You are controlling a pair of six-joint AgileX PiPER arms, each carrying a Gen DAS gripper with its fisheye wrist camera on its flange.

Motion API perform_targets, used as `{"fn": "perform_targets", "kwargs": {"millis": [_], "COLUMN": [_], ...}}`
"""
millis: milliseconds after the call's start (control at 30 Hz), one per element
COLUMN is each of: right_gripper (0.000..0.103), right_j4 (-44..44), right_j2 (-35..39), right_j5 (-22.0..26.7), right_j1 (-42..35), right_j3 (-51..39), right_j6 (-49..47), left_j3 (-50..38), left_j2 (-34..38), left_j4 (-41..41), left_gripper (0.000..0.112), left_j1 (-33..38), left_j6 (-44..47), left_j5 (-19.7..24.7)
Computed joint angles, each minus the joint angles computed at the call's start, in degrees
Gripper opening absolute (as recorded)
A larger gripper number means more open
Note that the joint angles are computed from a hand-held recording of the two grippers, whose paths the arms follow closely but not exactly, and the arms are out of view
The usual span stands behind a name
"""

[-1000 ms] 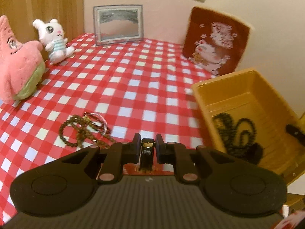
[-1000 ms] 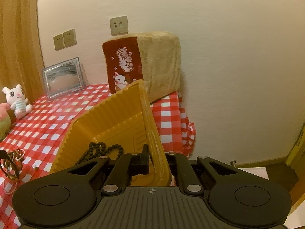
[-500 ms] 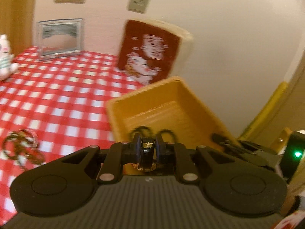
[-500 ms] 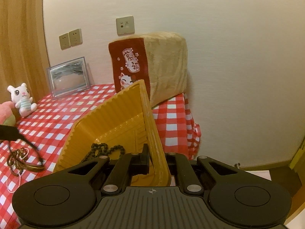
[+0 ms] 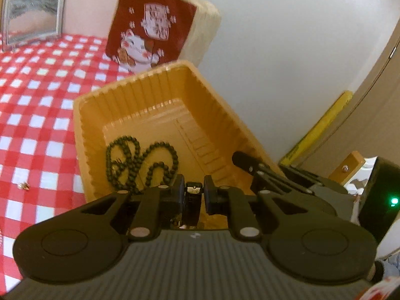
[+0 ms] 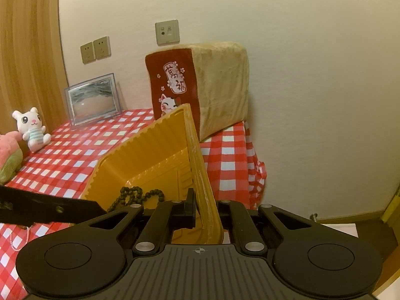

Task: Organize jewelry
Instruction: 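Carry the pendant into the orange tray and open the left tool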

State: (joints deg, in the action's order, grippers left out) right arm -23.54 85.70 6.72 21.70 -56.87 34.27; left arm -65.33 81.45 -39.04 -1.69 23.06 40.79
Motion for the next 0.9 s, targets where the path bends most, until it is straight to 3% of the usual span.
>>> {"fn": "perform_targets", "kwargs": {"millis": [267, 400, 533, 900], "right_gripper": [0.007, 0.007, 0.007, 0.007], "right_j4": [1.8, 0.81, 0.03, 0.78], "right_j2": [0.19, 0.35, 0.44, 0.83], "right_j5": [-0.11, -0.13, -0.02, 0.24], "right_j1": [-0.1, -0.08, 0.0, -0.13], "right_j3": [-0.05, -0.1, -0.13, -0.42], "right_j6": [-1.55, -0.5, 0.67, 0.3], "left_j3": [0.09, -0.09, 0.41, 8.12], "left_j2": [0.54, -1.54, -4.1, -11.4], "left_j4": [-1.97, -2.49, -2.02, 10.99], "left_gripper": [0.015, 0.027, 0.03, 0.034], "left_j1": [-0.6, 0.84, 3.64, 13.99], "left_j6": [1.93, 1.94, 1.81, -3.49], "left_j5": [-0.35, -0.48, -0.56, -0.88]}}
